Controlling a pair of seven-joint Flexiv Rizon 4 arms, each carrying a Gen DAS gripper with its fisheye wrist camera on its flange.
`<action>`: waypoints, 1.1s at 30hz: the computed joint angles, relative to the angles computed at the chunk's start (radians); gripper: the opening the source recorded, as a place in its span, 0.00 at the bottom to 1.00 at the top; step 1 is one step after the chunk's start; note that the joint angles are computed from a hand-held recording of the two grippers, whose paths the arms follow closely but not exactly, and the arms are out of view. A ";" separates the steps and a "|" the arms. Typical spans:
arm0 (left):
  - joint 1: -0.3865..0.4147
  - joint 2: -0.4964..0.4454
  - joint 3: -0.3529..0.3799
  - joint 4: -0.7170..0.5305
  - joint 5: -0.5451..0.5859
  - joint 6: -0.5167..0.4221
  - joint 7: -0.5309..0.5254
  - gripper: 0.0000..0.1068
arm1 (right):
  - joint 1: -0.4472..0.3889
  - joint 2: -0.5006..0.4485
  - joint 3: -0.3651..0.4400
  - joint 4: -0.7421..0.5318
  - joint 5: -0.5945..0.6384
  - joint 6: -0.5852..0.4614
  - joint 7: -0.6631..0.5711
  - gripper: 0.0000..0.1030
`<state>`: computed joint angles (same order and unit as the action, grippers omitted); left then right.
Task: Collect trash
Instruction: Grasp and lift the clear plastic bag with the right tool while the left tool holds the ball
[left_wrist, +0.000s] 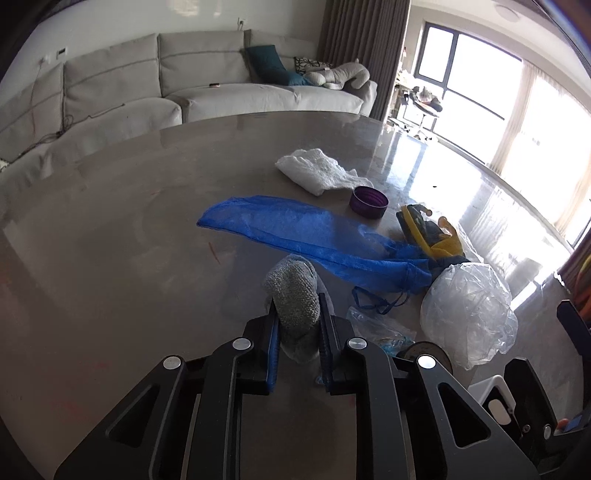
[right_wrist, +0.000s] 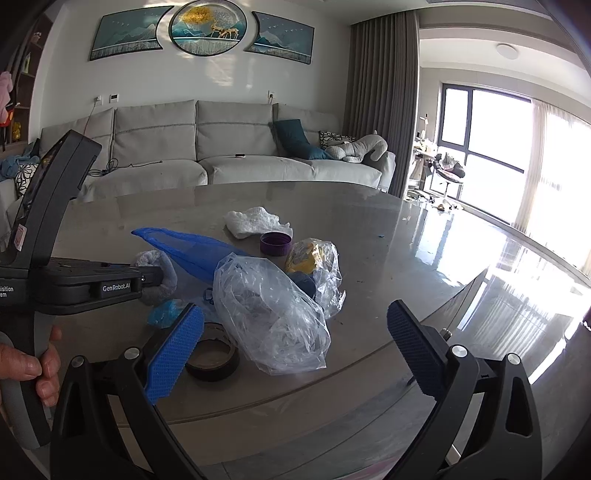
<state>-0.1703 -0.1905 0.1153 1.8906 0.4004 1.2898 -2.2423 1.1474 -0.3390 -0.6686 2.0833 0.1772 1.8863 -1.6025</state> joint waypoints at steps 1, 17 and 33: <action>-0.015 0.013 0.013 -0.004 0.038 -0.001 -0.023 0.16 | 0.000 0.000 0.000 -0.001 0.001 0.000 0.001 0.96; 0.032 0.105 -0.049 -0.018 0.274 -0.005 -0.131 0.16 | -0.047 -0.095 0.035 -0.074 -0.035 -0.026 0.075 0.96; 0.042 0.120 -0.060 -0.023 0.340 -0.039 -0.162 0.16 | -0.289 -0.093 0.286 -0.120 -0.200 -0.104 0.239 0.43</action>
